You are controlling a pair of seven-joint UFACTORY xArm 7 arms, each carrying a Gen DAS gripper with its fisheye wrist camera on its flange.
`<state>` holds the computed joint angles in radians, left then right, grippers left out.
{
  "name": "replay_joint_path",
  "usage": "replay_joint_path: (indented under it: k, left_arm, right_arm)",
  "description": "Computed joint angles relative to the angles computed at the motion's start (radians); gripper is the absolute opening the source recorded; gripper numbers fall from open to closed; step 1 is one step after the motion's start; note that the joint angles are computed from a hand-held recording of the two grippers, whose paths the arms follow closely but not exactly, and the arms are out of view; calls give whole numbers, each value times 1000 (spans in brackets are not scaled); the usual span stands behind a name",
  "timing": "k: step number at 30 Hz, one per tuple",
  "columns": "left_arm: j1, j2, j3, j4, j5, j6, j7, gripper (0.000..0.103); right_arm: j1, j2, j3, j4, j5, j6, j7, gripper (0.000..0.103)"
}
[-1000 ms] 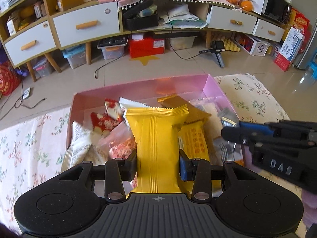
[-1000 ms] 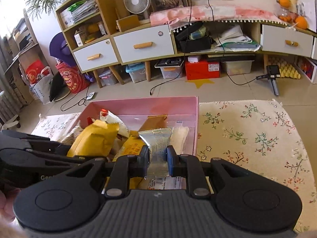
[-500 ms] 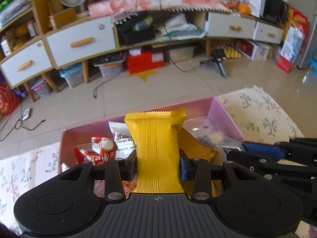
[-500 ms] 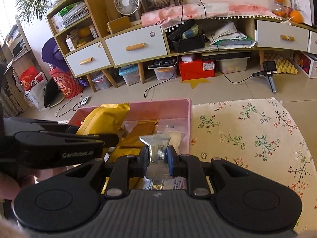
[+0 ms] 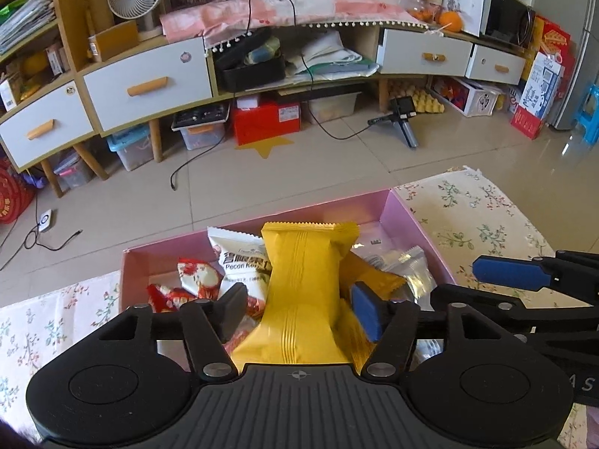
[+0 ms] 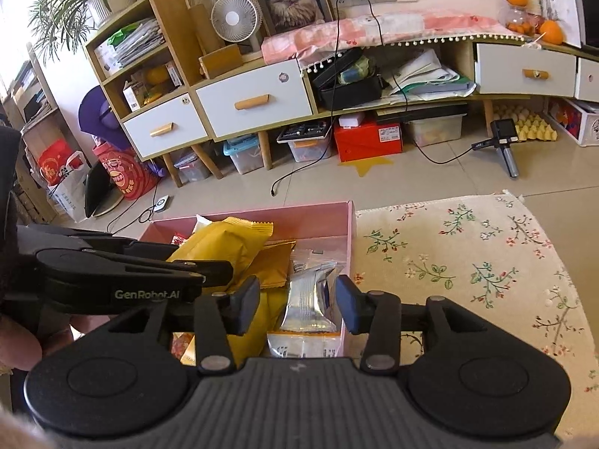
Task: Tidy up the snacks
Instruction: 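Lower both packets into the pink box and open both tools, then move both open tools back over the remaining snacks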
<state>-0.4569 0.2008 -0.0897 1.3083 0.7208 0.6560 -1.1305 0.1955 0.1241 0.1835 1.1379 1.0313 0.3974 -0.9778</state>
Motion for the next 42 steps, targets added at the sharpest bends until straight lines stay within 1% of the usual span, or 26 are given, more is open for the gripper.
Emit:
replay_joint_path:
  k: [1, 3, 7, 10, 12, 17, 19, 21, 23, 25, 28, 32, 35, 38, 40, 42]
  left_arm:
    - [-4, -12, -2, -8, 2, 5, -7, 65]
    - [-13, -42, -9, -31, 19, 19, -31, 69]
    - [-20, -111, -45, -92, 53, 46, -59, 77]
    - [-16, -162, -78, -139, 36, 70, -64, 78]
    - [-13, -196, -100, -170, 28, 86, -76, 83]
    - [-12, -274, -161, -234, 22, 152, -124, 88]
    - [-13, -305, -184, -263, 17, 165, -150, 91]
    - [-16, -330, -211, -284, 19, 191, -180, 93]
    - [-23, -348, -236, -296, 18, 223, -183, 94]
    - [-27, -363, -254, -303, 18, 255, -199, 95]
    - [-30, -398, -270, -341, 7, 252, -241, 97]
    - [-24, -444, -295, -408, 1, 234, -297, 98]
    - [-17, -467, -308, -448, -10, 237, -330, 98]
    - [-5, -502, -316, -505, -10, 208, -367, 98]
    - [6, -514, -327, -529, -4, 213, -385, 99]
    - [14, -527, -337, -554, 8, 220, -396, 99]
  right_arm:
    - [-1, -11, -1, -9, 0, 2, -2, 46]
    - [1, -37, -6, -32, -4, 2, 3, 48]
    - [11, -92, -26, -79, -15, 14, 19, 53]
    - [26, -138, -43, -119, -27, 14, 23, 59]
    - [39, -171, -55, -147, -23, 11, 21, 63]
    - [76, -252, -87, -225, -24, 7, 20, 74]
    - [90, -279, -94, -258, -48, -3, 39, 78]
    - [103, -304, -98, -285, -91, -15, 71, 80]
    - [117, -338, -103, -325, -135, -31, 103, 83]
    - [142, -364, -117, -356, -144, -50, 111, 87]
    - [177, -404, -137, -404, -161, -79, 122, 91]
    - [242, -430, -178, -456, -134, -154, 70, 94]
    - [306, -437, -222, -488, -70, -217, 0, 96]
    - [367, -439, -260, -515, -5, -276, -87, 98]
    - [390, -438, -276, -526, 7, -296, -120, 98]
    - [420, -442, -308, -532, 40, -294, -177, 99]
